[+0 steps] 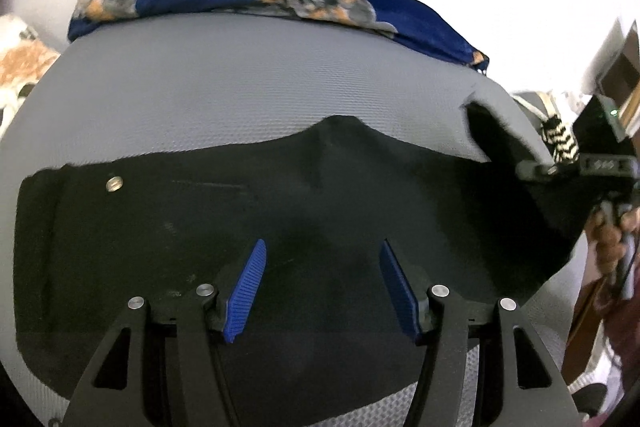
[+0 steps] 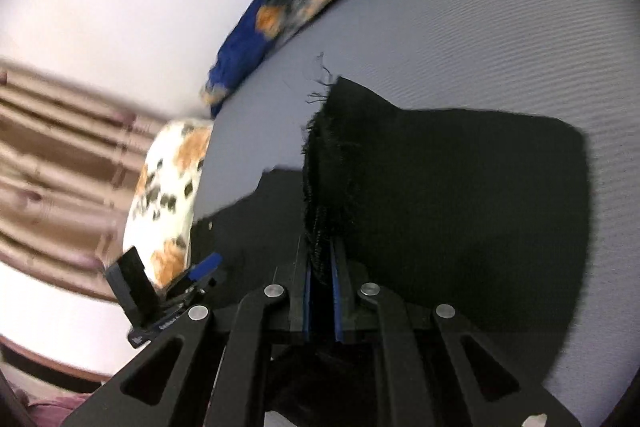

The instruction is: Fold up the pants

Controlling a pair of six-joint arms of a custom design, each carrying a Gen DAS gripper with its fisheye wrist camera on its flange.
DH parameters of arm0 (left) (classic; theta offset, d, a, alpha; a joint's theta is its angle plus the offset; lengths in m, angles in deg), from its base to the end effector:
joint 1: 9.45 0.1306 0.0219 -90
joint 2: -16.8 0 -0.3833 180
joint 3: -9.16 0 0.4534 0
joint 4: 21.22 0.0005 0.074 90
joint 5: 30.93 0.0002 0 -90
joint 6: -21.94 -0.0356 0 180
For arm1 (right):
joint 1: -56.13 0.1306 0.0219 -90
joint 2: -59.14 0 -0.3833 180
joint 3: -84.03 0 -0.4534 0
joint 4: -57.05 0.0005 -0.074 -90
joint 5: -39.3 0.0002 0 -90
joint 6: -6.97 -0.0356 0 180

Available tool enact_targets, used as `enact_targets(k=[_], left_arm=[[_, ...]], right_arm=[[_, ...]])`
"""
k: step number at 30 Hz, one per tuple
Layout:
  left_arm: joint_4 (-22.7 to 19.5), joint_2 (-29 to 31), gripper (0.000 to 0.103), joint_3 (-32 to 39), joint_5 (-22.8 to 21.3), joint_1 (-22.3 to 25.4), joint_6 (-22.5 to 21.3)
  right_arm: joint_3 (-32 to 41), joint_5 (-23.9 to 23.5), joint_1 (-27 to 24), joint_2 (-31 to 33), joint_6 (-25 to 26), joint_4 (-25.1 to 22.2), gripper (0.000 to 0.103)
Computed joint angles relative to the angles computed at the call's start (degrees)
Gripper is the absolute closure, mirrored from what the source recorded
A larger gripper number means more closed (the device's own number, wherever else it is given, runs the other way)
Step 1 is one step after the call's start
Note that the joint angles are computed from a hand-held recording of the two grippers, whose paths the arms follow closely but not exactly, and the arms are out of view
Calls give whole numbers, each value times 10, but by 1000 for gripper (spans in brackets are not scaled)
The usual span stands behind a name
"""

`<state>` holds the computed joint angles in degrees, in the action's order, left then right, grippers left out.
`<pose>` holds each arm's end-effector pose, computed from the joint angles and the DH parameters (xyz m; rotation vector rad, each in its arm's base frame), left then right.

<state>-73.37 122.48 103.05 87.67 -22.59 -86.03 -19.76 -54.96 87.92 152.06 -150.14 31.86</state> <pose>0.5953 -0.1570 0.3124 0.8448 2.4631 -0.6367 0.4724 0.2953 0.3098 0.7186 2.3937 0.9078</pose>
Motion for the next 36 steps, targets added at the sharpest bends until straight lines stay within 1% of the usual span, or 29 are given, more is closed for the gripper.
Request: enact_targets(k=[2, 3, 7, 8, 11, 12, 13, 15, 17, 18, 19, 20, 22, 24, 26, 28, 31, 33, 36], left_arm=[[-1, 0, 43, 0, 8, 8, 4], [-2, 1, 43, 2, 14, 13, 7], [-13, 8, 43, 15, 39, 26, 14], [-15, 9, 43, 17, 45, 28, 13], [-26, 12, 43, 23, 62, 32, 7], [-29, 14, 43, 25, 67, 32, 5], [-34, 15, 43, 27, 72, 32, 3], [-46, 19, 43, 33, 81, 31, -1], [-64, 26, 43, 42, 93, 28, -6], [-71, 28, 43, 44, 99, 27, -7], [-82, 32, 43, 50, 105, 25, -10], [-93, 37, 43, 56, 112, 22, -14], [-115, 45, 43, 66, 126, 17, -20], [-148, 57, 43, 79, 140, 11, -28], [-190, 72, 43, 95, 150, 4, -39], [-232, 90, 43, 111, 148, -4, -45], [-288, 114, 44, 133, 149, -14, -56], [-312, 125, 44, 142, 146, -18, -52], [-315, 133, 44, 143, 134, -21, -35]], right_arm=[[30, -23, 5, 39, 6, 5, 94], [47, -31, 9, 59, 9, 0, 94], [122, -50, 27, 133, 44, -52, 94], [142, -51, 32, 151, 53, -71, 94], [181, -38, 39, 181, 74, -121, 94], [182, -36, 40, 183, 73, -119, 93], [175, -39, 40, 179, 67, -106, 90], [174, -38, 40, 177, 64, -104, 85], [169, -37, 40, 171, 58, -100, 74], [164, -37, 41, 166, 54, -94, 72], [158, -35, 42, 159, 50, -89, 66], [150, -24, 44, 148, 44, -86, 63], [138, -1, 47, 132, 35, -81, 63], [118, 32, 51, 108, 24, -85, 61], [100, 60, 54, 86, 11, -89, 59], [78, 83, 55, 64, -11, -94, 57], [51, 105, 57, 38, -36, -91, 57], [40, 116, 59, 28, -50, -89, 56], [20, 129, 61, 14, -73, -72, 56]])
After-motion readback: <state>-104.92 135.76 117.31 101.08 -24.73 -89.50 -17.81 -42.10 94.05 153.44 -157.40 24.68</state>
